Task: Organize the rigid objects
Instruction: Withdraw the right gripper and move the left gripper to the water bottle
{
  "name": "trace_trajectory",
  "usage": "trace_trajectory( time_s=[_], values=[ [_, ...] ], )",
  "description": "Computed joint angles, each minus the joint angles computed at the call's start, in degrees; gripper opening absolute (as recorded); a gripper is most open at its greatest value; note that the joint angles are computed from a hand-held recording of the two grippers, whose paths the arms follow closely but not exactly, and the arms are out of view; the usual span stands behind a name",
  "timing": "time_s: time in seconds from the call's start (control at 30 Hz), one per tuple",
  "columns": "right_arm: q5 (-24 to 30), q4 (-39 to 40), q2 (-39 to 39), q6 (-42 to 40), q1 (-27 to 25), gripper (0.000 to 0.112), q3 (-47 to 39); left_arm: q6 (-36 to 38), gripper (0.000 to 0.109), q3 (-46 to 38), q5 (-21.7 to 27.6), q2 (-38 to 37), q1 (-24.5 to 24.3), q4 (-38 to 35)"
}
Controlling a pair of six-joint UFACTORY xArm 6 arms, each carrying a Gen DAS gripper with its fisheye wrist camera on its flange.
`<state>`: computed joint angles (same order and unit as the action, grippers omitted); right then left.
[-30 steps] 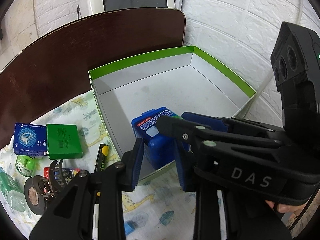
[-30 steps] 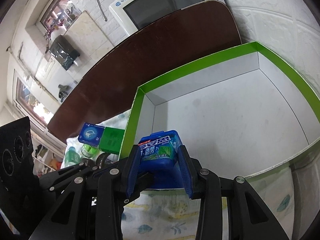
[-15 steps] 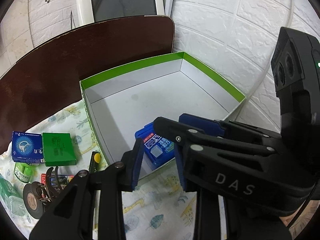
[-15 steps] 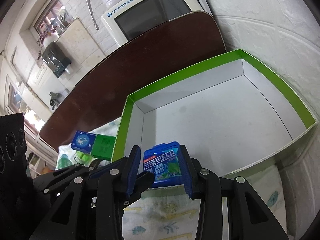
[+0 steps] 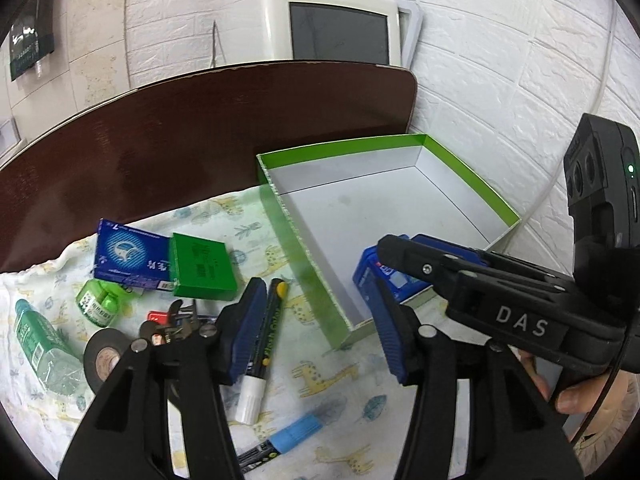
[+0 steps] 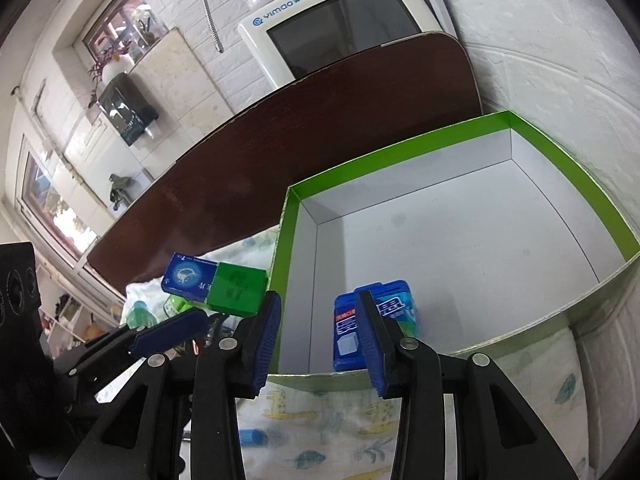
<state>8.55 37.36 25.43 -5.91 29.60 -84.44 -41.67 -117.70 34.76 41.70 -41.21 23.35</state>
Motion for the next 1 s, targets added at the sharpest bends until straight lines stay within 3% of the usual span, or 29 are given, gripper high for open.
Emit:
trace_trajectory(
  time_s=[0.23,0.53,0.8,0.9,1.0],
  values=[
    [0.9,-5.6,1.1,4.1,1.4,0.040,-1.8,-11.6,0.053,15.0,-4.4,-9.7,2.8,8.0],
    [4.8,-14.5,4.3,9.9,4.1,0.040,-7.5,-27.8,0.057,30.2,-5.7,-20.7,7.8,20.7],
    [12.0,-20.1,12.3,12.5,8.1,0.040,-21.1,-35.7,0.057,39.4,-0.7,-28.1,13.2,26.8],
    [16.5,-21.6,17.0,12.9,9.6,0.040,-29.0,-37.5,0.057,41.7,1.2,-29.5,15.5,27.9],
    [22.2,-23.1,22.8,13.3,11.1,0.040,-38.7,-37.3,0.057,43.9,0.1,-30.4,18.4,27.9]
  ],
)
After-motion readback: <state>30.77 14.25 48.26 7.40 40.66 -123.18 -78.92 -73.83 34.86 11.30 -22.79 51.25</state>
